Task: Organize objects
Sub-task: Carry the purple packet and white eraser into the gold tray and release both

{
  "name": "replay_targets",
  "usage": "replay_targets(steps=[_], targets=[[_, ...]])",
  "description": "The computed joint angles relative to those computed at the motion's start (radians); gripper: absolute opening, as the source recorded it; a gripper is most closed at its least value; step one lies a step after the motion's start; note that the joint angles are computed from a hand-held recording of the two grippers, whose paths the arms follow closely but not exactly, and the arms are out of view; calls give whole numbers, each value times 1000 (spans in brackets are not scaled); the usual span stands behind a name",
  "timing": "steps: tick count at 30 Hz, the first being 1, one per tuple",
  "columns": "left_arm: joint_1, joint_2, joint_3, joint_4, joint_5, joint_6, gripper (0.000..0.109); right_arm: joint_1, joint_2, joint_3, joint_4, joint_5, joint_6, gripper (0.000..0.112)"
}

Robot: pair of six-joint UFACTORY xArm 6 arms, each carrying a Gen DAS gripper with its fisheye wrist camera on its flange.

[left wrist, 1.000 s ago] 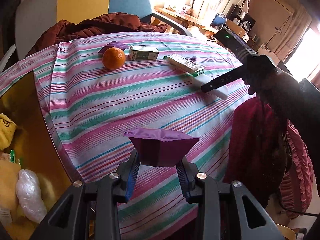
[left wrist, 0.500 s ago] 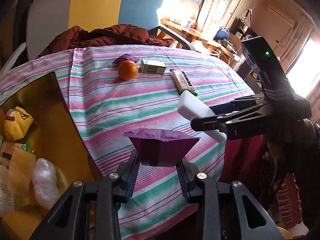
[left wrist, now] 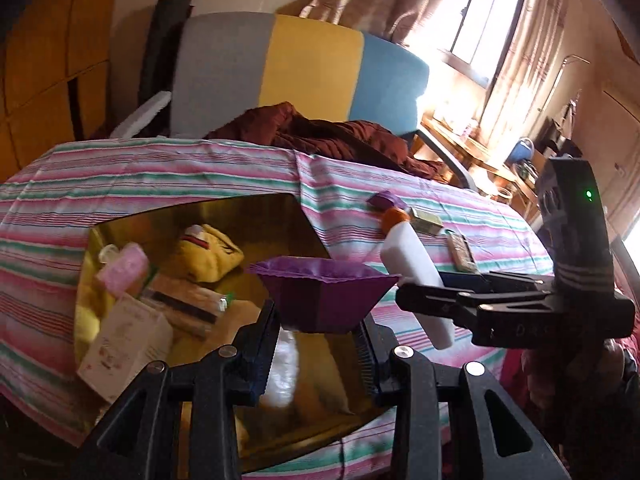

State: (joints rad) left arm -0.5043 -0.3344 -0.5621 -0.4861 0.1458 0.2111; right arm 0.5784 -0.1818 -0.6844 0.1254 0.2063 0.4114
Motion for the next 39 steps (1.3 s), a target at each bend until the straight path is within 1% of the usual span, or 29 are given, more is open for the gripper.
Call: replay_targets(steps=[3, 7, 13, 18, 25, 27, 29, 31, 33, 34, 35, 39], targets=[[61, -8, 25, 175, -22, -162, 36, 36, 58, -50, 29, -20, -16, 65], [116, -12, 45, 327, -35, -292, 36, 64, 121, -107, 25, -19, -17, 65], [149, 7, 47, 450, -41, -397, 37, 75, 175, -156, 7, -8, -2, 66], [161, 28, 37, 489, -31, -433, 36, 71, 197, -177, -27, -15, 43, 67], [165, 53, 25, 456, -36, -403, 36, 62, 227, -216, -144, -2, 133, 67], [170, 48, 28, 437, -37, -396, 37, 63, 236, -227, -148, -1, 135, 67], [184, 42, 34, 464, -39, -420, 37, 59, 242, -231, -195, -4, 183, 72], [196, 38, 37, 466, -36, -424, 37, 57, 247, -232, -197, -12, 194, 73], [210, 29, 47, 468, -36, -430, 37, 54, 254, -237, -222, -13, 226, 80], [215, 23, 53, 476, -36, -439, 37, 54, 254, -234, -219, -19, 230, 85], [219, 19, 58, 477, -36, -441, 37, 55, 254, -229, -204, -28, 223, 87], [233, -1, 77, 510, -30, -479, 37, 59, 248, -215, -209, -54, 242, 95]])
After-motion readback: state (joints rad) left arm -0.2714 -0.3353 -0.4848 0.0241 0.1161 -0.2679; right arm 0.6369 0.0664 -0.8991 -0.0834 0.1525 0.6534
